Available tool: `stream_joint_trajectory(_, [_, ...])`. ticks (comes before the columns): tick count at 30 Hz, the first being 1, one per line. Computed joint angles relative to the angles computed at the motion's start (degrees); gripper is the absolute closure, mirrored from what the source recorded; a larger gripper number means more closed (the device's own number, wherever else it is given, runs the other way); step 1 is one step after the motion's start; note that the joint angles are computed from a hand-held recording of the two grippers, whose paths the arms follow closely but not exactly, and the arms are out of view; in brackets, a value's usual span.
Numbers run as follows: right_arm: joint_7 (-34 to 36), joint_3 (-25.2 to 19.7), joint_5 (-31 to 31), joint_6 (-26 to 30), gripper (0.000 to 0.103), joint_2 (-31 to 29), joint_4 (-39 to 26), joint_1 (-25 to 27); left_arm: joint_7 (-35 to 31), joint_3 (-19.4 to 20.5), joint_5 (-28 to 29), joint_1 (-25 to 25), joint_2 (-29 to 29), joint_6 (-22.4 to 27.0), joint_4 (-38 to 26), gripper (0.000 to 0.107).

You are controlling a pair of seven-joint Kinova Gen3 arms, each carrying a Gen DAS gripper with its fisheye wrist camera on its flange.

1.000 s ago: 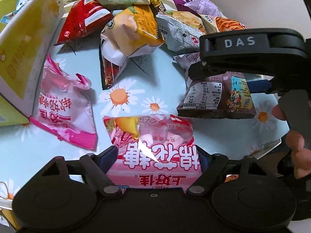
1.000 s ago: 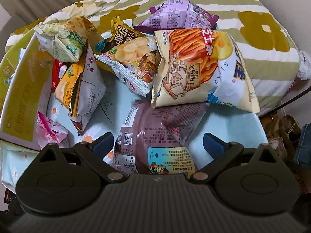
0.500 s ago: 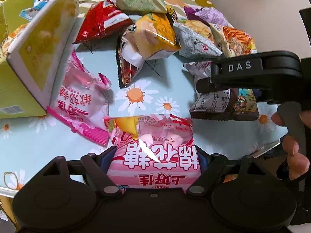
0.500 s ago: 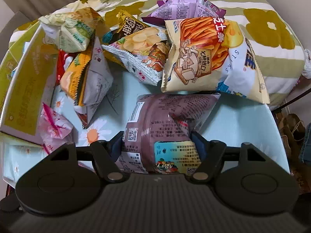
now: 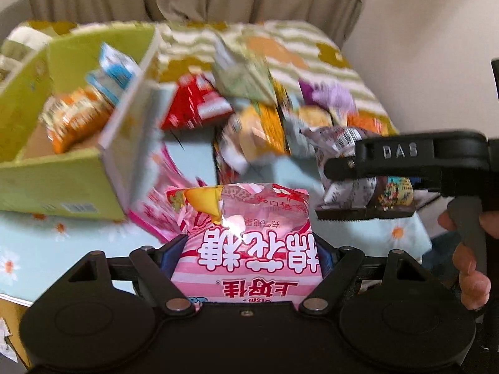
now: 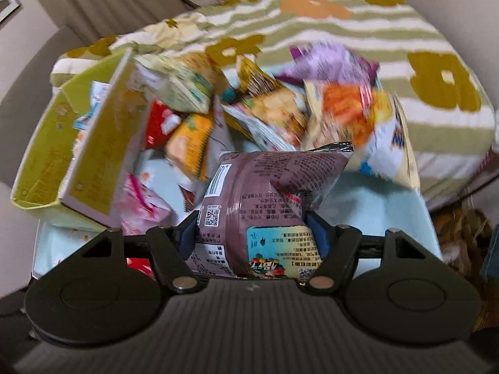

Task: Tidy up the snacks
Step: 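Lift both bags over the box and open both tools to release them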

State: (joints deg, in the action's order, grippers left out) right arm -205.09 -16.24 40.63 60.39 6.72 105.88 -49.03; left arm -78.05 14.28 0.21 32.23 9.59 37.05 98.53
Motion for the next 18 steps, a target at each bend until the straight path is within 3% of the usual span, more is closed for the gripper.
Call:
stream_joint_trajectory(8, [4.86, -0.7, 6.1, 4.15, 0.018, 0.31, -7.36, -1.94, 2.73, -1.58, -3.08, -3.24, -6.3, -1.61, 0.41, 0.024])
stream_joint_trajectory(18, [15.27, 3.15, 9.41, 1.01, 0.018, 7.12, -20.19, -3.0, 0.46, -3.74, -5.2, -10.22, -7.23, -2.81, -2.43, 0.024])
